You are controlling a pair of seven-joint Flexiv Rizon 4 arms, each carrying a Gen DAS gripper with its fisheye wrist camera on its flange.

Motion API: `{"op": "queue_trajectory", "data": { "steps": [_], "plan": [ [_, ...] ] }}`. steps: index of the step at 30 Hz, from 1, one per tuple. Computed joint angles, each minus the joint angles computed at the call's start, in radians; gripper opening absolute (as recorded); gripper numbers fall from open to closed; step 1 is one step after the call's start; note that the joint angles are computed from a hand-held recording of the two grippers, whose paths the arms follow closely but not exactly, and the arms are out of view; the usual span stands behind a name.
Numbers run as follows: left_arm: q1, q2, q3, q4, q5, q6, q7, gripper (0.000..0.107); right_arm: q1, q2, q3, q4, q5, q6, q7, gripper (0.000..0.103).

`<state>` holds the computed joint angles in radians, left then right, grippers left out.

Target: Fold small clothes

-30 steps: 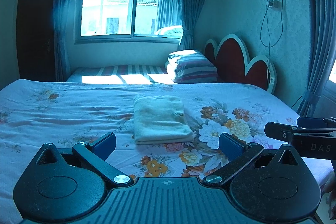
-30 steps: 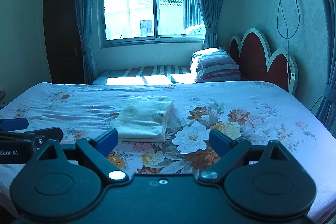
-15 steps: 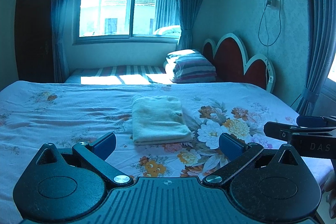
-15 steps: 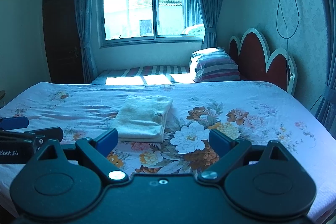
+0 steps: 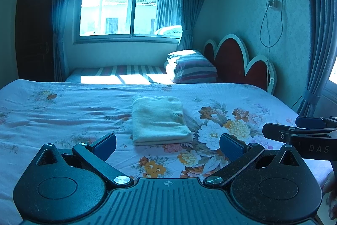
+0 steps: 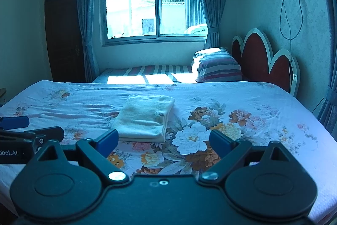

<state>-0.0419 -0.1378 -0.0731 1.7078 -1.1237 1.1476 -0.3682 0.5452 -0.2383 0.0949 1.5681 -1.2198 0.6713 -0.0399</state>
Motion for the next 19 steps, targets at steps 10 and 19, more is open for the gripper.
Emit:
{"op": "queue_trajectory", "data": {
  "steps": [10,19],
  "plan": [
    [-0.003,-0.004,-0.007,0.002,-0.027,0.016,0.023,0.103,-0.006,0.004,0.001,0.009,0.006,0.003,-0.009,0.093],
    [-0.012,-0.006,-0.012,0.007,-0.075,0.023,0.051,0.103,-0.012,0.005,0.001,0.014,0.006,0.011,-0.016,0.093]
  ]
}}
